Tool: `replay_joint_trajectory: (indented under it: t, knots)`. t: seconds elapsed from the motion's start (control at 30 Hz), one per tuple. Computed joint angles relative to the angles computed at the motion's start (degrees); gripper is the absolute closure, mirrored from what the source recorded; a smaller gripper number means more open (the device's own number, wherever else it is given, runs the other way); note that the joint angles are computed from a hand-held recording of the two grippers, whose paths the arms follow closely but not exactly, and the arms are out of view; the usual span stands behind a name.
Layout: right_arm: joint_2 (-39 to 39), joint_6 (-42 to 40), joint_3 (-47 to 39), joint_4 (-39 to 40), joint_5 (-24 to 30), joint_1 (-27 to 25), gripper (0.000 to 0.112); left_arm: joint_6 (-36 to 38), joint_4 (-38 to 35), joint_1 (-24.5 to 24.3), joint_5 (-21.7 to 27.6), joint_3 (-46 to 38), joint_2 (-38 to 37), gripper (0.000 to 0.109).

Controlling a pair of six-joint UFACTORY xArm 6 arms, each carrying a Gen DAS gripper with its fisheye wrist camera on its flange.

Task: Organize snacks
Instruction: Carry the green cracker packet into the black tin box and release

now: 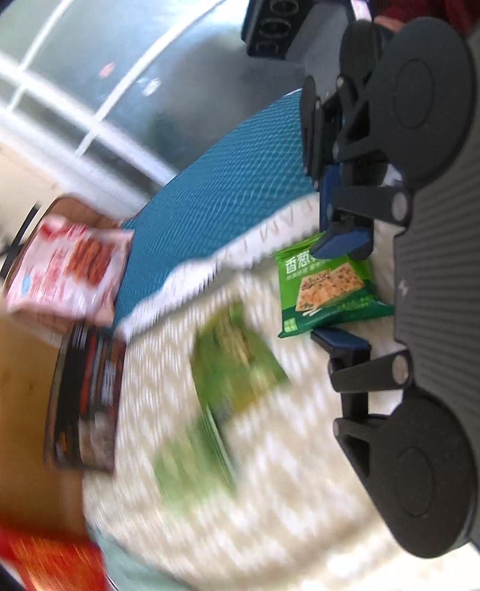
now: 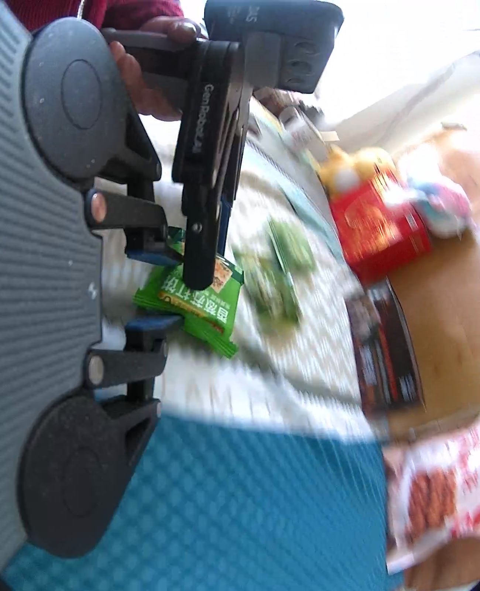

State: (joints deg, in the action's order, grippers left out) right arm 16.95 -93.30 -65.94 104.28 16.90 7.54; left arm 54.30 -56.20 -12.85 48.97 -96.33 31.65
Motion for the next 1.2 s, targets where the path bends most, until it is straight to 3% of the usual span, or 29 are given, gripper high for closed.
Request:
replay_joint_trajectory:
  t: [0.17, 0.33, 0.53, 0.8, 0.9, 0.93, 0.97, 1.2]
  knots:
    - [6.3, 3.7, -7.6, -8.0, 3.3, 2.9, 0.077, -1.9, -3.8, 4.3, -3.7, 4.0, -2.2, 0.068]
    - [12.3, -1.9, -16.1, -4.7, -1.5, 6.3, 0.068, -8.5, -5.1, 7.1, -2.5, -0.4, 0.8, 0.063]
    - [11.0, -4.6, -14.5, -3.9, -1.1, 5.7, 0.058, -8.1, -5.3, 7.1, -2.1, -2.6, 2.6, 0.063]
    - [11.2, -7.3, -14.1, -6.8, -3.7, 7.1, 0.054, -5.7, -4.7, 5.8, -2.5, -2.9, 2.9, 0.064]
    - [12.0, -9.1, -15.2, -5.6, -6.0, 7.8, 0.065, -6.1, -4.1, 5.6, -2.6, -3.5, 3.2, 0.064]
    - [12.2, -9.1, -15.6, -5.4, -6.6, 7.8, 0.077, -6.6, -3.8, 5.7, -2.3, -4.2, 3.6, 0.064]
    - [12.1, -8.3, -15.6, -6.0, -6.1, 7.6, 0.080, -7.1, -3.7, 5.9, -1.6, -4.7, 3.8, 0.064]
    - [10.0, -12.1, -16.6, -2.1, -2.4, 5.6, 0.085, -8.7, -3.1, 6.8, 3.3, -13.9, 6.8, 0.064]
